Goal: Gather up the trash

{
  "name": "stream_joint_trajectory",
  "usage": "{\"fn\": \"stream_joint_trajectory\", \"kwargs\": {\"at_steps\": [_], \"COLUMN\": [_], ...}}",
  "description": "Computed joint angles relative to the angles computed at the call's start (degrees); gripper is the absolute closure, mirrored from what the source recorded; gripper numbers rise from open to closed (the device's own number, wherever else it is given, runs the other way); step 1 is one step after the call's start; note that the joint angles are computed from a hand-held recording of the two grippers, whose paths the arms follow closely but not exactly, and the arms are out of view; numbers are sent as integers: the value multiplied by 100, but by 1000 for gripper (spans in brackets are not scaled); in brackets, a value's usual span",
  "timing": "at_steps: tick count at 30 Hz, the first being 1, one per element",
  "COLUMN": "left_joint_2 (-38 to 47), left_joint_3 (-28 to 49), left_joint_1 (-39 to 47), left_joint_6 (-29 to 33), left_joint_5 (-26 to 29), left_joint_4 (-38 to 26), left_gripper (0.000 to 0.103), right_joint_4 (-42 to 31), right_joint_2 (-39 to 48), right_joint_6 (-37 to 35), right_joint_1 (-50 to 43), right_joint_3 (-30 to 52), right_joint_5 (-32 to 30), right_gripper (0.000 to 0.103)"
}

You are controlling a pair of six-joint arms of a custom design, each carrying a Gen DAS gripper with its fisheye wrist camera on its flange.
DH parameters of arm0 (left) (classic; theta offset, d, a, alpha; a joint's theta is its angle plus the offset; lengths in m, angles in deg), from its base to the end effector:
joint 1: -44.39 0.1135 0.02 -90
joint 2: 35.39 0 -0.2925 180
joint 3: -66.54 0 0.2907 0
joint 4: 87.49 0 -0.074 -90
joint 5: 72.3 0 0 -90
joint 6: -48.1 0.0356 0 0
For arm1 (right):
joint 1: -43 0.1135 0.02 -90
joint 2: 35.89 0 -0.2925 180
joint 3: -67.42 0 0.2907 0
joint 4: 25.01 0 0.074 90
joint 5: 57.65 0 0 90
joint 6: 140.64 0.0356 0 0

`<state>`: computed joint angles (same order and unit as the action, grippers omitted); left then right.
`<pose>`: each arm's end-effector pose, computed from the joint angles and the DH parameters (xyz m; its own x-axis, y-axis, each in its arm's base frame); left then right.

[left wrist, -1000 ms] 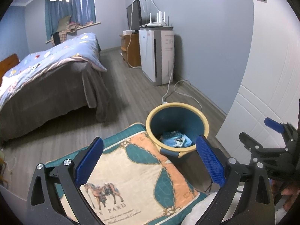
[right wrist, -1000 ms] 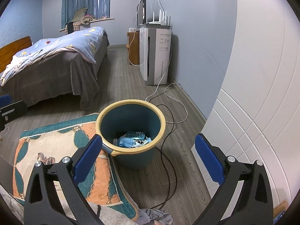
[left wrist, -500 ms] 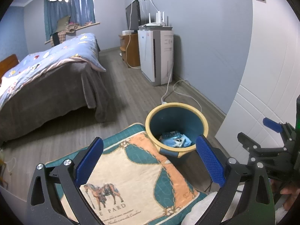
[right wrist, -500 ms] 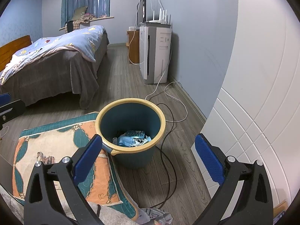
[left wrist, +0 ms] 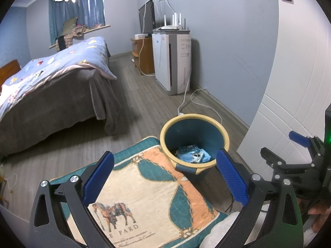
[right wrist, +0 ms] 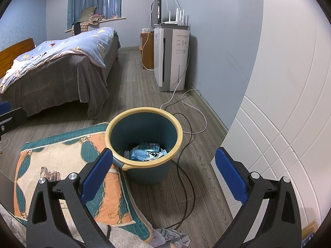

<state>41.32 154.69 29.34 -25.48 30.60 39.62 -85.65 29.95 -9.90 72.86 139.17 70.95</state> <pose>0.3061 -0.0905 0.3839 -0.4960 0.4187 -0.7607 0.5785 0.8127 0.0701 0.2263 0.1043 0.3272 -0.5865 0.2514 -0.7699 0.4040 0.9147 -0.0091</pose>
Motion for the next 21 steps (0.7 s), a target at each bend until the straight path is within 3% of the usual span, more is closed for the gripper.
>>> {"fn": "stream_joint_trajectory", "kwargs": {"at_steps": [21], "left_joint_2": [34], "left_joint_3": [135], "left_joint_1": [-9], "left_joint_6": [56], "left_joint_5": [111], "left_joint_4": [-71], "left_gripper": [5], "right_joint_4": [2], "right_joint_2": [-15], "right_joint_6": [-50], "right_joint_1": [-56], "right_joint_3": [12], "right_joint_5": [-54], "right_gripper": [6]}}
